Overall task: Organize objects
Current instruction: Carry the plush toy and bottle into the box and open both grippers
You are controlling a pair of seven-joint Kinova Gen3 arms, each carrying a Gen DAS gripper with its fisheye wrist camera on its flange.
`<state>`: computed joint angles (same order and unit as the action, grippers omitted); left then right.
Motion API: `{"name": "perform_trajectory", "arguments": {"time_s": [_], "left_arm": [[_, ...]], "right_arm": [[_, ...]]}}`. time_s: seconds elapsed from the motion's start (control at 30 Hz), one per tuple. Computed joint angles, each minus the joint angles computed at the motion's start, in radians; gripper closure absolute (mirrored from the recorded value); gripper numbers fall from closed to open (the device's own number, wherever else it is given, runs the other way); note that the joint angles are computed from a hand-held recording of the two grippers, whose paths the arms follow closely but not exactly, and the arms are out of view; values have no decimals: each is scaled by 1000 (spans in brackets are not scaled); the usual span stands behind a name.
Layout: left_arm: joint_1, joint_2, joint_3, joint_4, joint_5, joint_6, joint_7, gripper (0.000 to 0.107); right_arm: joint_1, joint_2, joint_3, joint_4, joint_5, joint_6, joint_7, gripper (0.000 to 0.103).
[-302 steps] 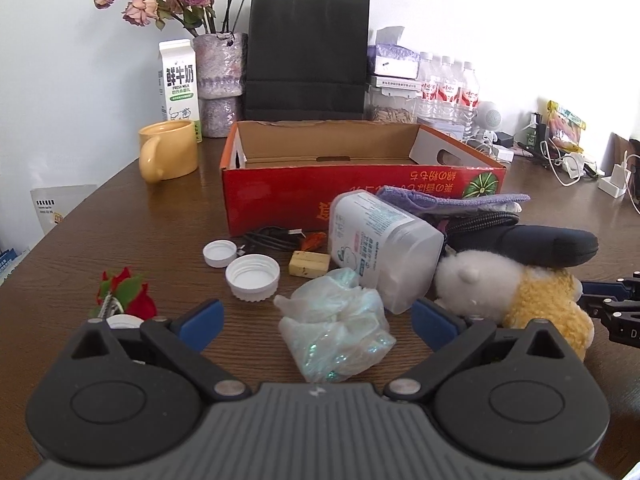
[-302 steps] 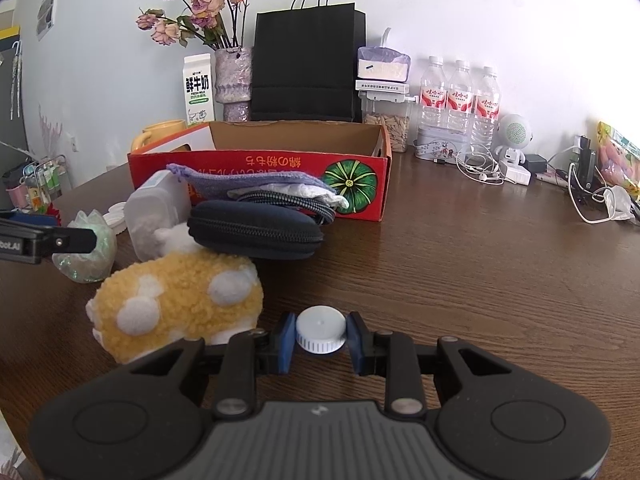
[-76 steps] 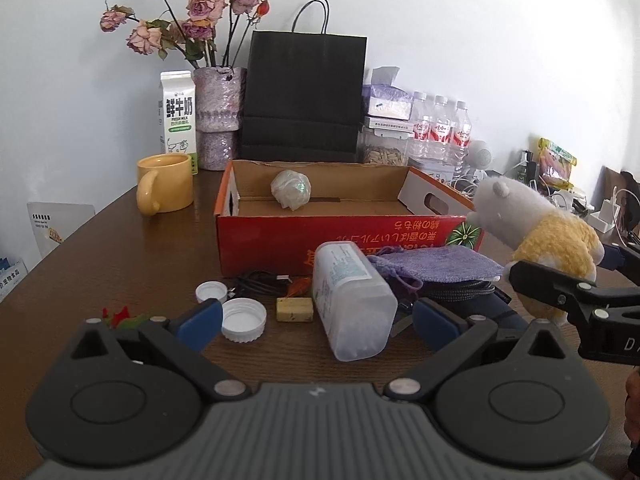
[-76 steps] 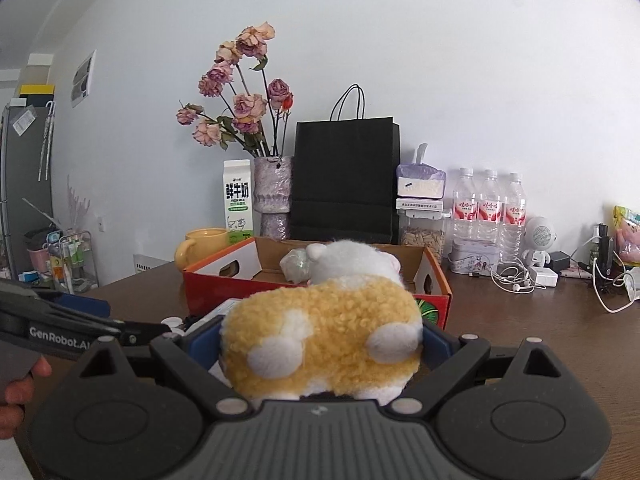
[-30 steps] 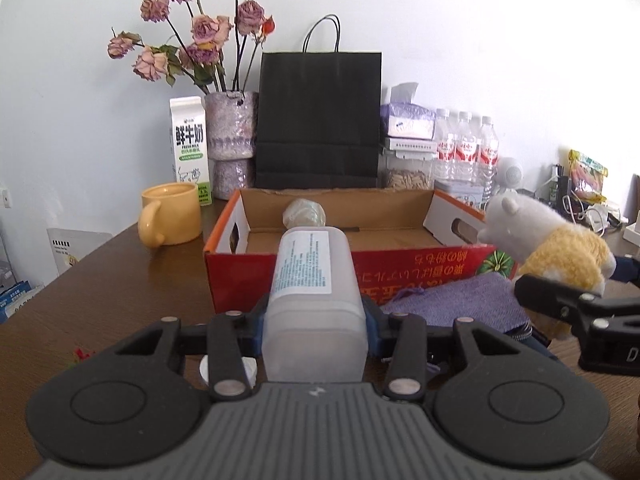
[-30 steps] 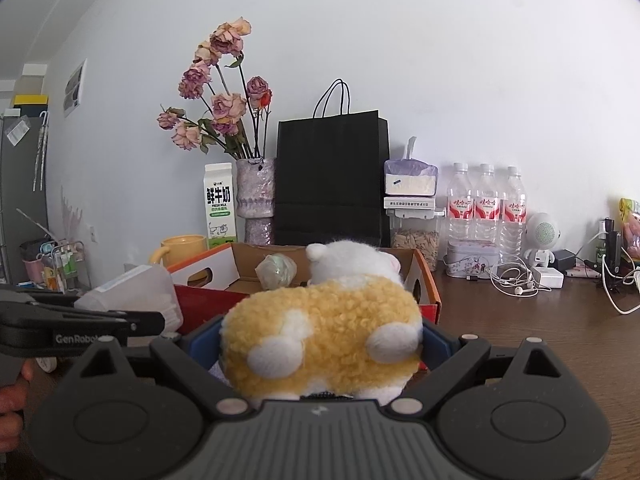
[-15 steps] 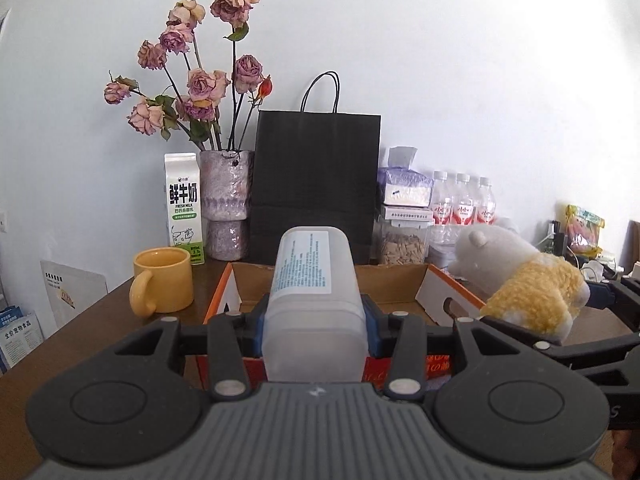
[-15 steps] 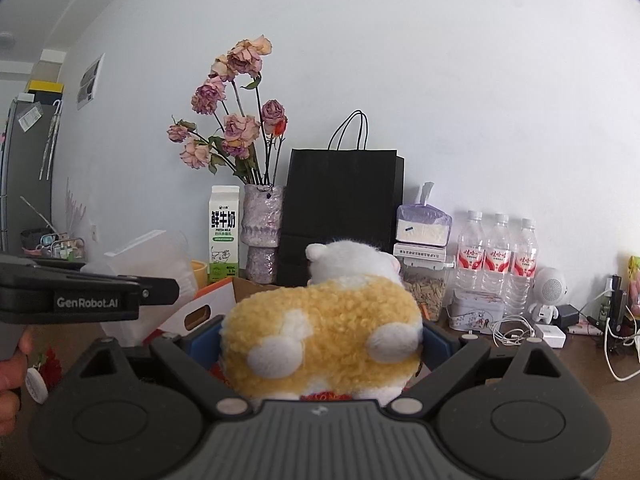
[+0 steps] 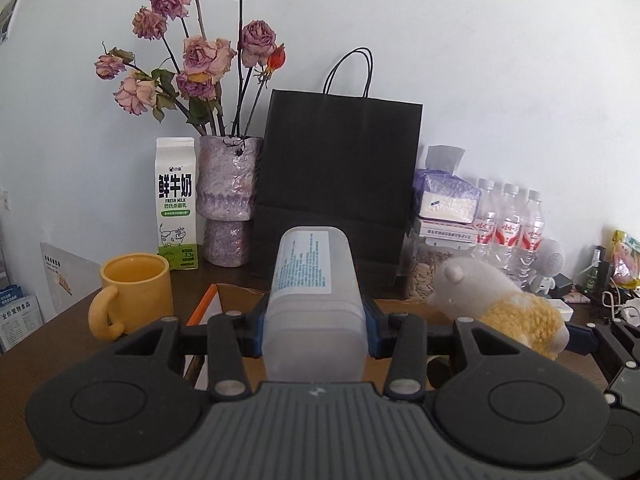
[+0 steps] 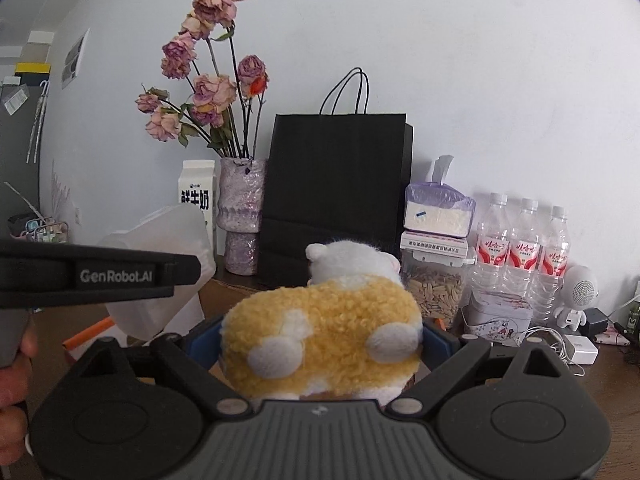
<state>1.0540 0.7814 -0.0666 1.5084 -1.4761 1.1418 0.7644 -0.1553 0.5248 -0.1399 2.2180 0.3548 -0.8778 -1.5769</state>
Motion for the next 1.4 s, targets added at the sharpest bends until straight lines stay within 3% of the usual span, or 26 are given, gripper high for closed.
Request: {"name": "perform_trajectory", "arguments": {"time_s": [0.1,0.43,0.5,0.53,0.57,0.87,1.4], "left_arm": [[-33,17,-3,-30,18,-27,-17,63],[-56,48,-38,-74,127,-111,-126,62],[-36,50,-57,-69,128,-99,-103,51],[-26,48,-64,-65,124,-93,-92,24],[-18,47,-69,-63,120,-83,-82,4],[0,41,-58,-61,88,-45,-67,4],[5,34,-46,-49,75,-28,-53,4]], "right_arm": [[-21,31,4,-54,-30,56,0,7],[39,59,-30,-125,74,188,-89,6],[54,53,-41,-127,102,204,-106,3],[62,50,-47,-128,117,209,-116,1],[62,47,-46,-124,117,203,-115,0],[54,26,-31,-89,104,146,-94,0],[44,20,-23,-83,96,147,-81,0]]}}
